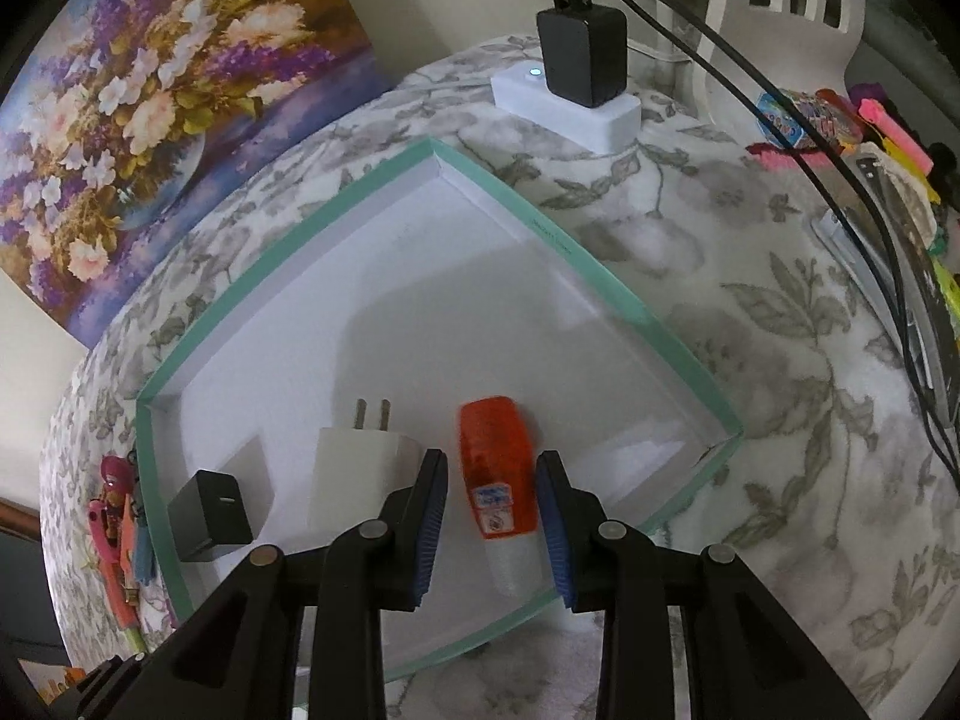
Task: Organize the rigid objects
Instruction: 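Carry the white case and red bottle into the tray and open both tools, then withdraw both tools from the tray back toward the object pile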
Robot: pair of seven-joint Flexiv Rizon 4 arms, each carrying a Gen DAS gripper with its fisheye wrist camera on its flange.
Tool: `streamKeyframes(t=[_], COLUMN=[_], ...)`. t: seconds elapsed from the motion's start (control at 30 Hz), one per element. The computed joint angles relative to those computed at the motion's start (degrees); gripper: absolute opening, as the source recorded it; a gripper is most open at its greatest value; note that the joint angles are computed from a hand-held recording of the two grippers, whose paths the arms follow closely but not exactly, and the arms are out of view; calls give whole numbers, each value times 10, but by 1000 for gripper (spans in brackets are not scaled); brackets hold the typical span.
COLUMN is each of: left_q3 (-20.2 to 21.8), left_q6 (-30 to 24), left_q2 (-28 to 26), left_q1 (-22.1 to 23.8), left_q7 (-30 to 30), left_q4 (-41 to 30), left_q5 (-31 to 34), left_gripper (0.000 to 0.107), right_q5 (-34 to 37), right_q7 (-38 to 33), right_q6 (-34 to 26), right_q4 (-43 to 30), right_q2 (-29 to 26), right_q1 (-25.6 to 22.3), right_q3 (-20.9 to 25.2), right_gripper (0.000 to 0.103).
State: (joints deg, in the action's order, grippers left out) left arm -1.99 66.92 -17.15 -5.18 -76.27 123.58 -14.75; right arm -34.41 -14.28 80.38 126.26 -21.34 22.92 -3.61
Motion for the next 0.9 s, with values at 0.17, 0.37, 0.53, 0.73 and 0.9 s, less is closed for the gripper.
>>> streamKeyframes(t=[0.17,0.37,0.53,0.73,0.9], left_q3=[-5,-13,-3,-5,1], left_q6=[3,13,17,27,36], left_q2=[4,16,21,27,30], left_q1=[6,11,6,10,10], left_q7=[8,27,19,23,18], left_q4=[5,14,13,17,16], left_q5=[-15,-41,-30,-40,-32], left_gripper=[43,51,52,77,80], right_q5=[-12,-103,-173,-188,-189], right_q7=[1,63,113,120,119], right_q6=[-8,5,3,-11,-14], right_q4=[-4,7,7,0,-4], right_q2=[1,18,28,25,22], right_q1=[5,28,16,-15,-24], right_q3=[-4,-49,-49,-14,-2], right_gripper=[40,59,68,75,85])
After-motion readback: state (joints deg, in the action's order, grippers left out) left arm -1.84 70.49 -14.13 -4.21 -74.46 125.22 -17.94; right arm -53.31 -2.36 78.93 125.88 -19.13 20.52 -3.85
